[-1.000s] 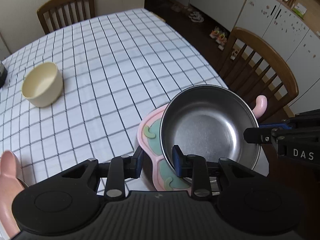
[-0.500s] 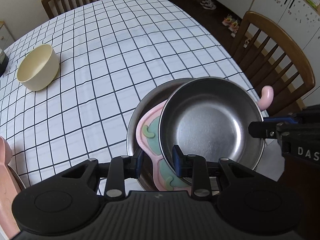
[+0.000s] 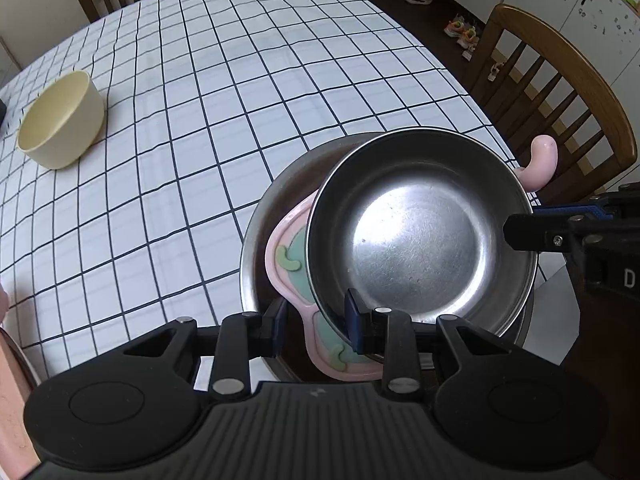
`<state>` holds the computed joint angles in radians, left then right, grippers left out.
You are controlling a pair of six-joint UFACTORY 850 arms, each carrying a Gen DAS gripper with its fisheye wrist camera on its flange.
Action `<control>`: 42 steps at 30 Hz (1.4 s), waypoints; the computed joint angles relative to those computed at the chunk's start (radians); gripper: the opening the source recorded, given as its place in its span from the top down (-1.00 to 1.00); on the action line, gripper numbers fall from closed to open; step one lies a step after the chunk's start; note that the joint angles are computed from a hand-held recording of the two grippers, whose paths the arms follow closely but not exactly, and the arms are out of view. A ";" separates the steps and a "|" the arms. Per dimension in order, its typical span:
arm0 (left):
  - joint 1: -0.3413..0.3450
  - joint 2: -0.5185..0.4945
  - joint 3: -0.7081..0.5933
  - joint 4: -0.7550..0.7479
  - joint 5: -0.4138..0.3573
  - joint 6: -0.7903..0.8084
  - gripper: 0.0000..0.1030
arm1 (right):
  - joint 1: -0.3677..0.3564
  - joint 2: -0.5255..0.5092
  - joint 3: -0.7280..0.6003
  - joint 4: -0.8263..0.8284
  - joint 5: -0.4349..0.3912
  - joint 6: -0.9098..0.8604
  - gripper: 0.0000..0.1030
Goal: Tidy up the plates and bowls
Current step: 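Carry the pink-handled pot with both grippers and lower it into the steel bowl, then settle the pot inside the steel bowl and open both grippers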
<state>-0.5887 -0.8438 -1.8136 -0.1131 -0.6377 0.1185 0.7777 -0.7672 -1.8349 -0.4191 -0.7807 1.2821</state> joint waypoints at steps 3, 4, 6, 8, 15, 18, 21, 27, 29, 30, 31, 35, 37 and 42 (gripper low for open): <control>0.004 -0.022 -0.032 -0.019 -0.023 0.004 0.44 | -0.005 -0.003 -0.007 0.000 0.001 0.000 0.78; 0.006 -0.028 -0.043 -0.028 -0.030 0.007 0.44 | -0.006 -0.005 -0.011 -0.002 -0.001 0.000 0.78; 0.010 -0.041 -0.065 -0.042 -0.045 0.010 0.44 | -0.010 -0.011 -0.022 -0.010 -0.005 0.003 0.78; 0.013 -0.048 -0.077 -0.053 -0.051 0.020 0.44 | -0.017 -0.015 -0.030 -0.007 -0.005 -0.004 0.78; 0.013 -0.017 -0.030 -0.060 -0.012 0.054 0.47 | -0.024 -0.018 -0.038 -0.007 -0.002 -0.020 0.78; 0.016 0.006 -0.009 -0.088 0.005 0.089 0.54 | -0.013 -0.024 -0.050 -0.046 -0.021 -0.023 0.87; 0.019 0.016 -0.008 -0.114 0.007 0.124 0.64 | -0.011 -0.022 -0.054 -0.045 -0.018 -0.028 0.88; 0.033 -0.006 -0.031 -0.126 -0.016 0.104 0.64 | -0.012 -0.025 -0.054 -0.037 -0.028 -0.027 0.88; 0.046 -0.019 -0.046 -0.178 -0.037 0.126 0.64 | -0.017 -0.021 -0.050 -0.008 -0.020 -0.040 0.78; 0.050 -0.025 -0.055 -0.188 -0.046 0.133 0.63 | -0.018 -0.022 -0.050 -0.003 -0.023 -0.037 0.70; 0.052 -0.032 -0.066 -0.193 -0.055 0.138 0.61 | -0.018 -0.023 -0.051 0.002 -0.023 -0.038 0.69; 0.056 -0.062 -0.101 -0.203 -0.084 0.127 0.48 | -0.016 -0.040 -0.074 0.014 -0.038 -0.040 0.59; 0.055 -0.068 -0.105 -0.209 -0.083 0.131 0.48 | -0.015 -0.052 -0.089 0.022 -0.050 -0.044 0.57; 0.046 -0.072 -0.106 -0.176 -0.060 0.106 0.53 | -0.007 -0.079 -0.121 -0.009 -0.095 -0.036 0.71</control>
